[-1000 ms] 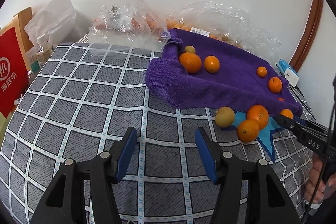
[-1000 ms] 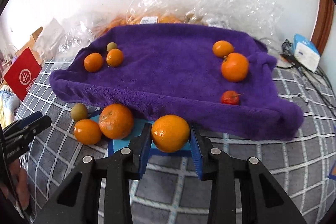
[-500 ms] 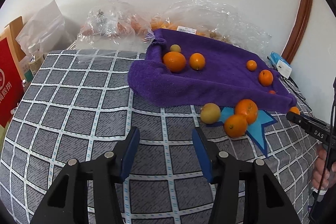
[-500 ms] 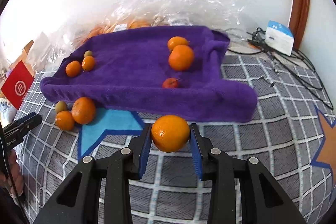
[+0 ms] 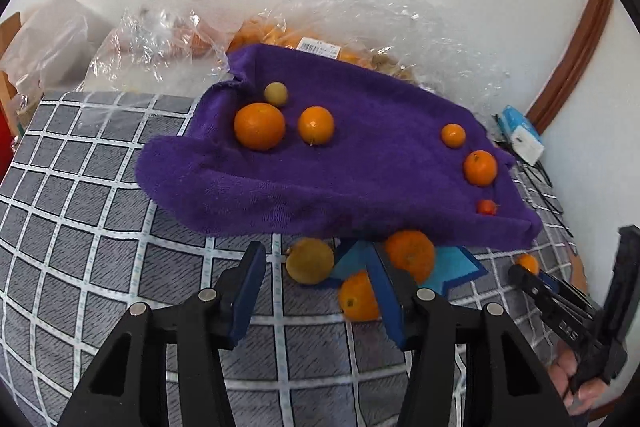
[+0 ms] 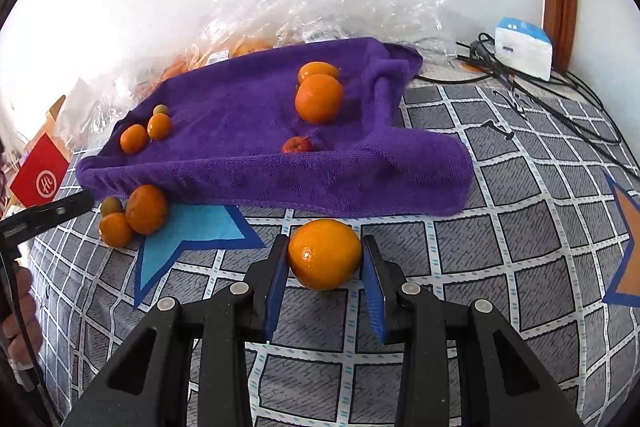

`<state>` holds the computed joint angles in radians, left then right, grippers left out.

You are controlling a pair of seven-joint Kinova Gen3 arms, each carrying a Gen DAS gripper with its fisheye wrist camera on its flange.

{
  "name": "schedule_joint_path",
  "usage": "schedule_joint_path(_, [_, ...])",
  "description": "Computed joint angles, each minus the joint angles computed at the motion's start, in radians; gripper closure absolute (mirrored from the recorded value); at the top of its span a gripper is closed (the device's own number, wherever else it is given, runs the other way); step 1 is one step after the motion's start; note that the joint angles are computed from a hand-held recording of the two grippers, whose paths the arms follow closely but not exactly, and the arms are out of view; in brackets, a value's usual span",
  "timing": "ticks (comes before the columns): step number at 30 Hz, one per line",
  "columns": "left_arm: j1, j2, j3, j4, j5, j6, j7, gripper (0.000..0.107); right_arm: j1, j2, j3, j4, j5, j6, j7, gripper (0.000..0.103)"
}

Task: Organize fruits
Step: 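Grasp a tangerine with the right tool while the left tool grasps the yellow-green fruit, then carry the tangerine and yellow-green fruit onto the purple towel and open both tools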

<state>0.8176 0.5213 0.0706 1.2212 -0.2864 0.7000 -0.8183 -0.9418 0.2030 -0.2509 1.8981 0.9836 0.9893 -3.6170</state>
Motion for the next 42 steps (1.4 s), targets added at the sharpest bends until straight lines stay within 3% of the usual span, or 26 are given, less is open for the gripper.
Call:
schedule_joint_path(2, [0.016,0.031,-0.018,-0.045,-0.005,0.044,0.015,0.061,-0.003,0.001,-0.001,0.001,0.004,0.000,-0.002,0.068])
schedule_joint_path(3, [0.006,0.040,-0.008,-0.051,-0.002,0.042,0.016,0.067,-0.004,0.004,-0.002,-0.002,0.002,0.002,0.003,0.068])
schedule_joint_path(4, [-0.003,0.046,-0.001,-0.057,0.009,0.047,0.009,0.079,-0.005,0.009,-0.003,-0.007,0.000,0.007,0.010,0.068])
schedule_joint_path(5, [-0.020,0.051,0.013,-0.060,0.027,0.049,-0.009,0.080,-0.008,0.014,-0.003,-0.014,-0.003,0.012,0.021,0.068])
schedule_joint_path(8, [-0.009,0.019,-0.008,-0.009,0.019,0.012,0.002,0.081,-0.015,0.019,0.001,-0.019,-0.003,0.018,0.031,0.068])
schedule_joint_path(12, [0.031,-0.053,-0.052,0.087,-0.062,-0.009,0.062,0.081,-0.016,0.016,0.004,-0.015,-0.003,0.014,0.030,0.068])
schedule_joint_path(17, [0.023,-0.091,-0.038,0.178,-0.114,-0.026,0.068,0.080,-0.025,0.029,0.004,-0.032,-0.007,0.036,0.058,0.068])
schedule_joint_path(20, [0.001,-0.106,-0.016,0.232,-0.126,-0.087,0.085,0.080,-0.031,0.032,0.007,-0.035,-0.005,0.041,0.063,0.068])
schedule_joint_path(23, [0.033,-0.107,-0.038,0.244,-0.177,-0.094,0.124,0.080,-0.025,0.022,0.009,-0.020,-0.003,0.017,0.051,0.068])
schedule_joint_path(29, [-0.018,-0.125,-0.004,0.272,-0.132,-0.145,0.108,0.079,-0.016,0.021,0.008,-0.020,-0.011,0.008,0.055,0.068])
schedule_joint_path(35, [-0.001,-0.117,-0.012,0.257,-0.146,-0.124,0.113,0.079,-0.011,0.020,0.010,-0.020,-0.019,-0.007,0.073,0.068])
schedule_joint_path(39, [-0.053,-0.143,0.014,0.313,-0.086,-0.210,0.081,0.081,-0.021,0.029,0.010,-0.031,-0.020,0.016,0.077,0.068])
schedule_joint_path(42, [-0.042,-0.166,-0.009,0.360,-0.080,-0.277,0.097,0.081,-0.036,0.036,0.011,-0.038,-0.010,0.044,0.073,0.068])
